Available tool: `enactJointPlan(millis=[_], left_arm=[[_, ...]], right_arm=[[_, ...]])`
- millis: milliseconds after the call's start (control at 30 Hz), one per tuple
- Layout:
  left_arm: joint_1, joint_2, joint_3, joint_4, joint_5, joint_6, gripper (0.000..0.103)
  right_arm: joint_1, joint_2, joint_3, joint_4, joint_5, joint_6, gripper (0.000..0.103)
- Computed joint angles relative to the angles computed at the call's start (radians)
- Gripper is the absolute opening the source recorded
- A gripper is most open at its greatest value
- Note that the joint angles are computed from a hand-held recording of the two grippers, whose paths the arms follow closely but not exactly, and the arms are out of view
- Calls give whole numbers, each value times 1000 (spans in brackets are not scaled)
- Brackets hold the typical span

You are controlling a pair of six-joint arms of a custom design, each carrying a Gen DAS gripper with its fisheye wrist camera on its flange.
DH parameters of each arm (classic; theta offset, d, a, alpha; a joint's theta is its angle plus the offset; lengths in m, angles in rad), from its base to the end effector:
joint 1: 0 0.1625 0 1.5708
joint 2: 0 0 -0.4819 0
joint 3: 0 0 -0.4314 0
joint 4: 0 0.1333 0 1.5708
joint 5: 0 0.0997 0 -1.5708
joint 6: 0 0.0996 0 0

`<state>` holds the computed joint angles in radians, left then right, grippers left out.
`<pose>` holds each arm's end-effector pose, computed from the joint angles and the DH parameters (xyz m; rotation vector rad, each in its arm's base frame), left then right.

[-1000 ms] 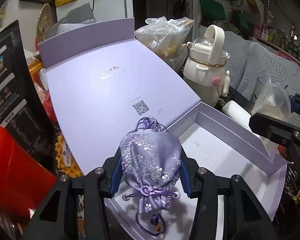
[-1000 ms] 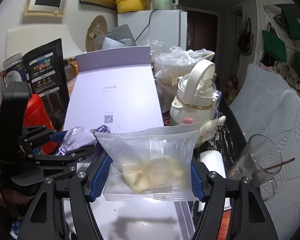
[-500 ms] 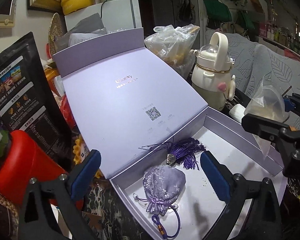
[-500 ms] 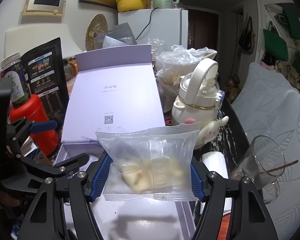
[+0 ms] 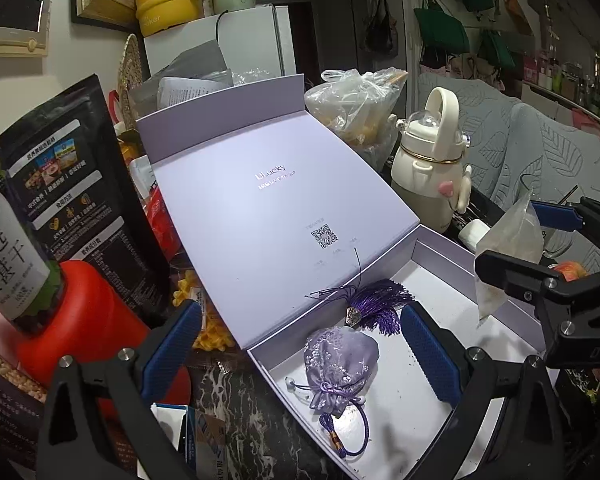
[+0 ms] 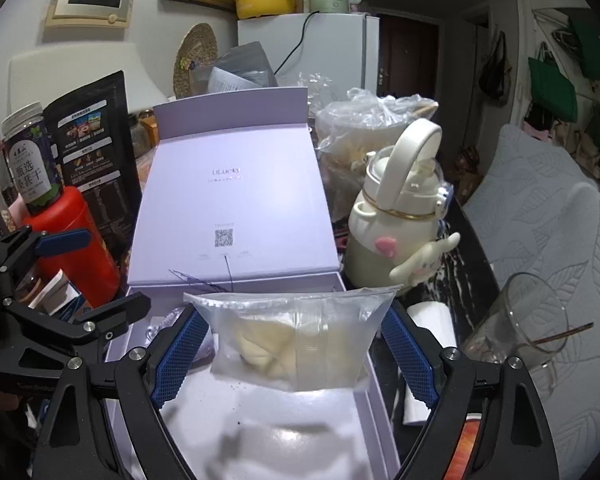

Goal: Organize soft objects
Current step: 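Open right tool to drop clear food bag into lavender box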

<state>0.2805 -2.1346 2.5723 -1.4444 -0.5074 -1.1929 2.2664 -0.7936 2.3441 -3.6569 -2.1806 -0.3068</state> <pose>-0.1231 -0.2648 0.2928 0.4618 2.0896 -0.9766 0.3624 -0.3151 0.0554 1.0215 -2.3181 0.8329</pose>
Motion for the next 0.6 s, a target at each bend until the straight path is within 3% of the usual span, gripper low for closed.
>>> enactJointPlan(millis=[300, 367, 600], left_arm=[[-124, -37, -51, 248, -32, -187, 101], [-158, -35, -69, 325, -41, -253, 101], [-249, -50, -109, 527, -89, -425, 101]], right_arm=[[56, -37, 3, 22, -42, 15, 89], [69, -46, -2, 42, -52, 25, 98], [88, -49, -22, 77, -76, 69, 102]])
